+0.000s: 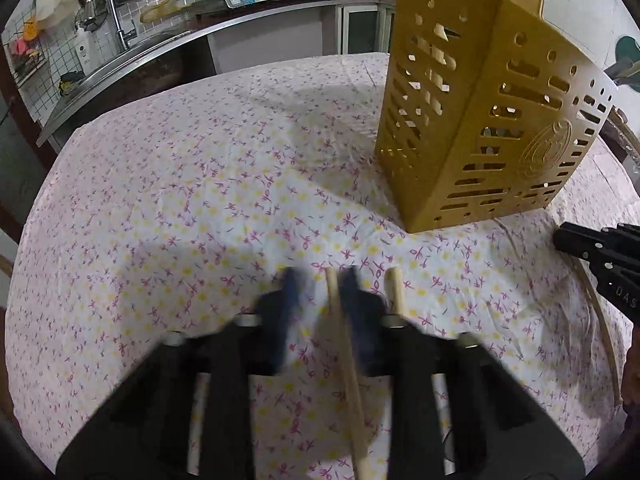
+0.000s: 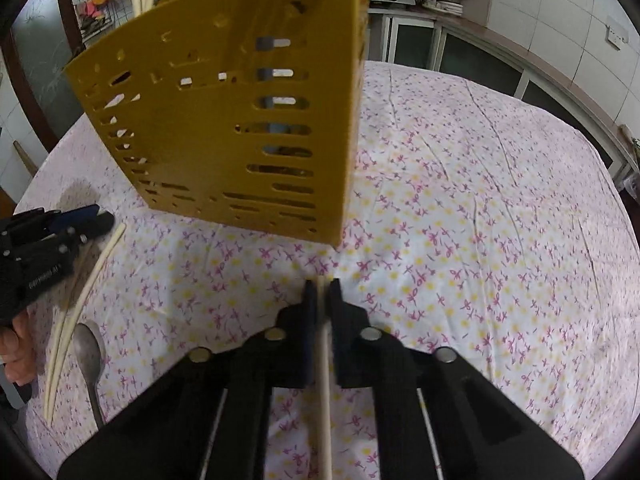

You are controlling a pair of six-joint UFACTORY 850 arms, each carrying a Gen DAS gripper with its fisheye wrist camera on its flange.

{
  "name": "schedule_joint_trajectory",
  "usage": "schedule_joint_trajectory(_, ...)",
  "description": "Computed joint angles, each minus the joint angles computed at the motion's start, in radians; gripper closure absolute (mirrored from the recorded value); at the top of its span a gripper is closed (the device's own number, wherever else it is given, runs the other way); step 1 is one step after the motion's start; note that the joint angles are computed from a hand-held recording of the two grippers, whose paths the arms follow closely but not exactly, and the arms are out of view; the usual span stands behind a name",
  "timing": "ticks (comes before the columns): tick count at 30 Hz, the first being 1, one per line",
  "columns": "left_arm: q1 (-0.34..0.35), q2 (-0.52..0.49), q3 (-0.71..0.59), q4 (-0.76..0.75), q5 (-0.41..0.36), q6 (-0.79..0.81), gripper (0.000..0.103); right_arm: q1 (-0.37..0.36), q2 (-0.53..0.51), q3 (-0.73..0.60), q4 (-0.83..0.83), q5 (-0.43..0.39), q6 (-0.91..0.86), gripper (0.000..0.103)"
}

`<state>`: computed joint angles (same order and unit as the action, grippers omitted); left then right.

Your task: Organize utensils

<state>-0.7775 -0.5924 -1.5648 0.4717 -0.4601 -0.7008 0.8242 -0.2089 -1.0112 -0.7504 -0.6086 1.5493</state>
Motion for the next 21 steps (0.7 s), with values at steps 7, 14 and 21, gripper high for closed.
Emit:
schedule_joint_trajectory(7,0.002,0.082,0.119,-0.034,0.035,0.018,0.1,0.023,0.102,0.101,0.043,0.033,0.009,0.098)
schedule_joint_trajectory(14,-0.016,0.133,0.191,-0.004,0.016,0.003,0.099,0.038,0.138,0.13,0.116,0.021,-0.046,0.096)
schedule_joint_trajectory(21,-0.015,0.1,0.125,-0.078,-0.094,0.116,0.057,0.022,0.102,0.076,0.237,-0.04,-0.211,0.095)
